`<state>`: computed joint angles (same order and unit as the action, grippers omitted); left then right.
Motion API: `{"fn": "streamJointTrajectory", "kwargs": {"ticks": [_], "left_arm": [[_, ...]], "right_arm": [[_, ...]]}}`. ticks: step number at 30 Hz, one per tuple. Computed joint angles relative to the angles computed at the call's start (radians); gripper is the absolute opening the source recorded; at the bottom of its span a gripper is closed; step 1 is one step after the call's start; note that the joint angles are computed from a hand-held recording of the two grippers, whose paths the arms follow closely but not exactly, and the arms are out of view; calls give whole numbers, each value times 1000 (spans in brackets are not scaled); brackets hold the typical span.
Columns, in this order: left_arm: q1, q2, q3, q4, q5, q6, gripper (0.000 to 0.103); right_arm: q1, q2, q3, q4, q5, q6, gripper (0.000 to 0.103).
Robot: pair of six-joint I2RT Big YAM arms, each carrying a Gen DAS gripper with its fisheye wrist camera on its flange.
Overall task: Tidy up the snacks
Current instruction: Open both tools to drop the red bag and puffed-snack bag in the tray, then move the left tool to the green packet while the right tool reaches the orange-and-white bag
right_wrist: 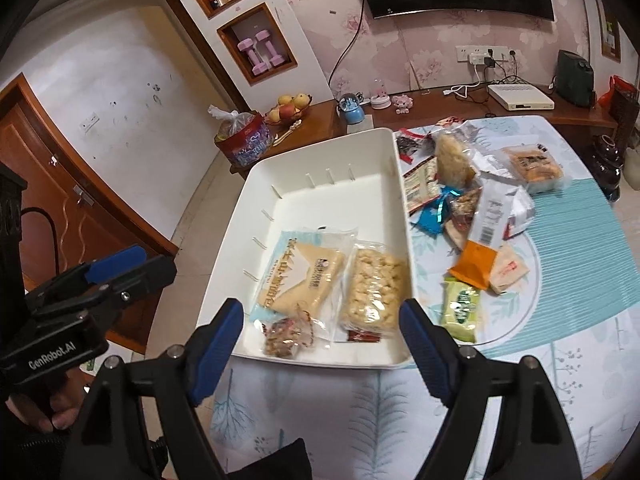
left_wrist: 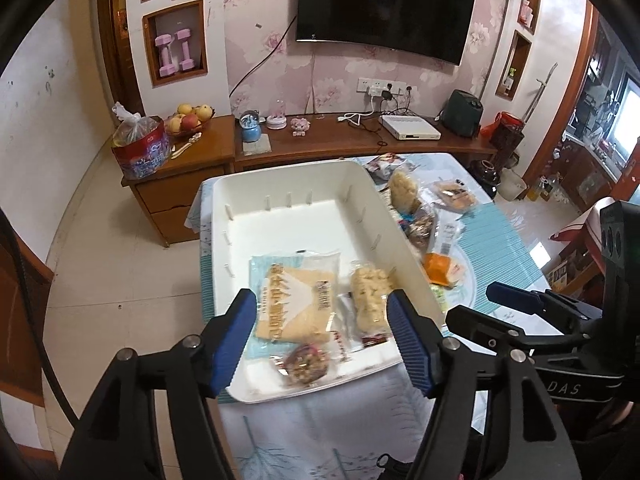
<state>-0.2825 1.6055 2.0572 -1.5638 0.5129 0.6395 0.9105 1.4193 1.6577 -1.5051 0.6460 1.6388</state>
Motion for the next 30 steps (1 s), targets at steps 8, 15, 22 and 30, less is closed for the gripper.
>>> {"fn": "streamJointTrajectory", "kwargs": {"ticks": [8, 15, 22, 30], "left_arm": [[-86, -78, -74, 42, -22, -107, 72], [-182, -147, -145, 102, -69, -236, 72], [-254, -194, -210, 154, -116, -344, 73], [-344, -240, -293, 237, -219, -465, 74]], "right_arm": [[36, -95, -61, -78, 12, 45, 81], [60, -199, -131, -124, 7, 49, 81], [63, -296, -194, -133, -4, 12, 81], [38, -405, -281, -91, -38, -54, 81]]}}
